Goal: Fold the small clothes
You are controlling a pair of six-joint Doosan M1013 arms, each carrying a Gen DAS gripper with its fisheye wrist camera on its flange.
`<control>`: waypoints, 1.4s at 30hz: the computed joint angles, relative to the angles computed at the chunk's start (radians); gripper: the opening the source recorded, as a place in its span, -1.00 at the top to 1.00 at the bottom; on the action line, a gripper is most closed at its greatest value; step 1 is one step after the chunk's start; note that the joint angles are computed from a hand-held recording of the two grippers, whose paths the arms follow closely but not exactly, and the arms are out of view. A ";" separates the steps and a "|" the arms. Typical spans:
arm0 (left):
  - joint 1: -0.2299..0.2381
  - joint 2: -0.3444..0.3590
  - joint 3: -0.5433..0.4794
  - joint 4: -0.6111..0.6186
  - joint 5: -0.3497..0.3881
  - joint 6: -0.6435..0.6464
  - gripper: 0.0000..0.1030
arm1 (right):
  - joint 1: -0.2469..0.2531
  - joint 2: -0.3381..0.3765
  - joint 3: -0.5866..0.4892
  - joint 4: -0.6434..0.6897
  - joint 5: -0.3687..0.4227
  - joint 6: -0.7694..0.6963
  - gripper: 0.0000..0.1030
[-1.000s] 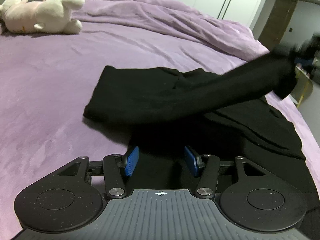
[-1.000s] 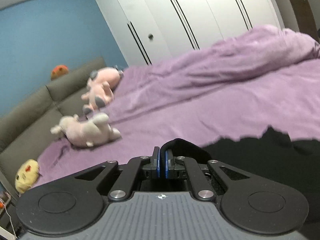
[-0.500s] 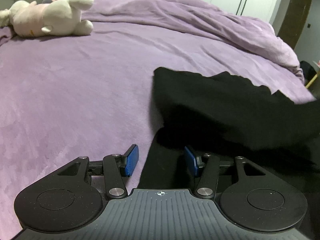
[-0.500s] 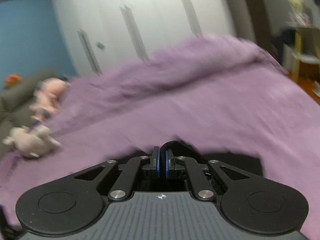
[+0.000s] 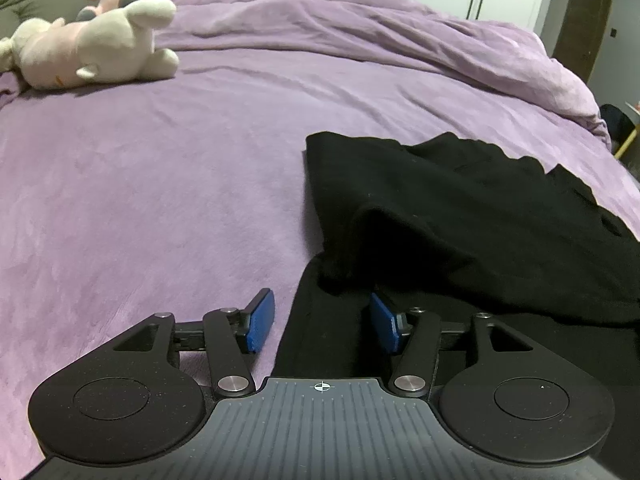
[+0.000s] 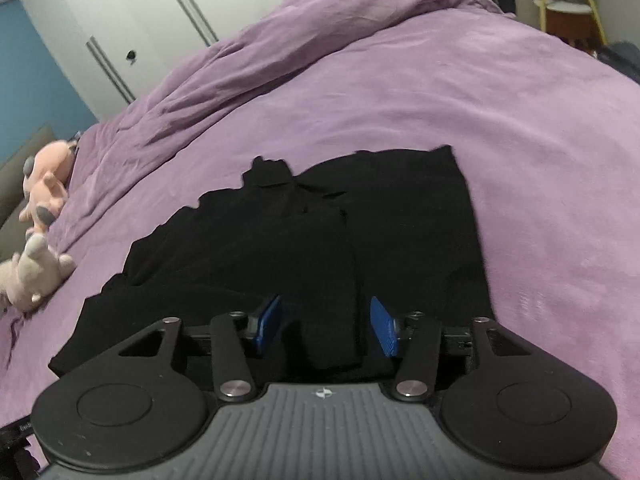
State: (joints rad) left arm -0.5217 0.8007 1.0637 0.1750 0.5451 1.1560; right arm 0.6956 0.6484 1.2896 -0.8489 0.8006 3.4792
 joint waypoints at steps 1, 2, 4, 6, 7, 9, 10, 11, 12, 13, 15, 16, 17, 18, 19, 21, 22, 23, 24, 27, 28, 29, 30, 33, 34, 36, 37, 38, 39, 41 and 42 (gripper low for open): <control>-0.001 0.001 -0.002 0.005 0.000 -0.003 -0.14 | 0.000 0.009 -0.018 0.010 0.008 -0.046 0.28; -0.002 0.003 -0.005 0.008 0.001 -0.007 -0.14 | 0.000 0.018 -0.036 0.027 0.017 -0.099 0.61; -0.003 0.009 -0.017 0.014 0.010 -0.013 -0.14 | 0.002 0.043 -0.087 0.059 0.060 -0.212 0.77; -0.004 0.016 -0.033 0.008 0.015 -0.012 -0.14 | 0.017 0.051 -0.112 -0.020 0.107 -0.234 0.80; -0.004 0.019 -0.039 0.006 0.014 -0.009 -0.14 | 0.029 0.051 -0.115 -0.089 0.140 -0.210 0.80; -0.007 0.024 -0.047 0.048 0.005 -0.032 -0.14 | 0.043 0.049 -0.119 -0.200 0.213 -0.140 0.80; -0.009 0.028 -0.052 0.086 0.008 -0.055 -0.14 | 0.048 0.052 -0.127 -0.225 0.268 -0.134 0.80; -0.011 0.032 -0.060 0.115 0.022 -0.073 -0.14 | 0.050 0.058 -0.137 -0.233 0.315 -0.155 0.80; -0.010 0.037 -0.068 0.122 0.035 -0.077 -0.14 | 0.049 0.059 -0.136 -0.231 0.341 -0.180 0.80; -0.008 0.039 -0.071 0.114 0.039 -0.073 -0.15 | 0.044 0.055 -0.127 -0.208 0.337 -0.191 0.79; -0.002 0.041 -0.072 0.079 0.042 -0.059 -0.19 | 0.028 0.041 -0.098 -0.127 0.288 -0.206 0.75; -0.002 0.042 -0.075 0.077 0.052 -0.062 -0.19 | 0.025 0.041 -0.094 -0.097 0.290 -0.210 0.72; -0.001 0.041 -0.076 0.071 0.059 -0.061 -0.19 | 0.021 0.042 -0.093 -0.067 0.294 -0.214 0.58; 0.000 0.037 -0.069 0.063 0.052 -0.057 -0.17 | 0.018 0.040 -0.087 -0.043 0.296 -0.197 0.55; 0.001 0.031 -0.061 0.062 0.043 -0.053 -0.16 | 0.017 0.031 -0.068 -0.040 0.278 -0.153 0.54; -0.001 0.019 -0.045 0.080 0.026 -0.050 -0.15 | 0.014 0.005 -0.015 -0.051 0.207 -0.042 0.48; -0.002 0.011 -0.035 0.097 0.013 -0.054 -0.15 | 0.012 -0.004 0.003 -0.056 0.180 0.000 0.47; -0.003 0.005 -0.027 0.114 0.000 -0.060 -0.15 | 0.012 -0.011 0.017 -0.063 0.157 0.021 0.48; -0.004 -0.001 -0.020 0.135 -0.013 -0.075 -0.15 | 0.013 -0.014 0.025 -0.072 0.140 0.031 0.48; -0.007 -0.003 -0.024 0.124 -0.037 -0.076 -0.17 | 0.017 -0.009 0.021 -0.064 0.151 -0.017 0.59; -0.008 0.003 -0.038 0.106 -0.028 -0.062 -0.17 | 0.017 -0.005 0.012 -0.058 0.151 -0.045 0.64; -0.010 0.010 -0.053 0.091 -0.015 -0.049 -0.17 | 0.015 0.000 0.002 -0.052 0.149 -0.074 0.72; -0.013 0.017 -0.065 0.077 -0.005 -0.035 -0.17 | 0.015 0.005 -0.011 -0.057 0.157 -0.099 0.76; -0.024 0.033 -0.092 0.059 0.005 0.006 -0.17 | 0.031 0.032 -0.062 -0.108 0.282 -0.159 0.78; -0.029 0.041 -0.103 0.067 0.013 0.014 -0.17 | 0.027 0.030 -0.062 -0.095 0.286 -0.150 0.78; -0.036 0.059 -0.134 0.066 0.041 0.038 -0.17 | 0.012 0.028 -0.062 -0.012 0.286 -0.153 0.77; -0.038 0.068 -0.149 0.054 0.058 0.057 -0.17 | 0.009 0.026 -0.058 0.018 0.291 -0.154 0.77; -0.038 0.078 -0.166 0.047 0.079 0.071 -0.17 | 0.012 0.018 -0.044 0.009 0.283 -0.131 0.76; -0.039 0.083 -0.175 0.047 0.091 0.079 -0.17 | 0.016 0.007 -0.026 -0.006 0.270 -0.096 0.75; -0.038 0.089 -0.183 0.038 0.104 0.102 -0.17 | 0.025 -0.016 0.010 -0.037 0.245 -0.003 0.64; -0.037 0.090 -0.185 0.036 0.108 0.105 -0.17 | 0.027 -0.028 0.033 -0.060 0.210 0.053 0.61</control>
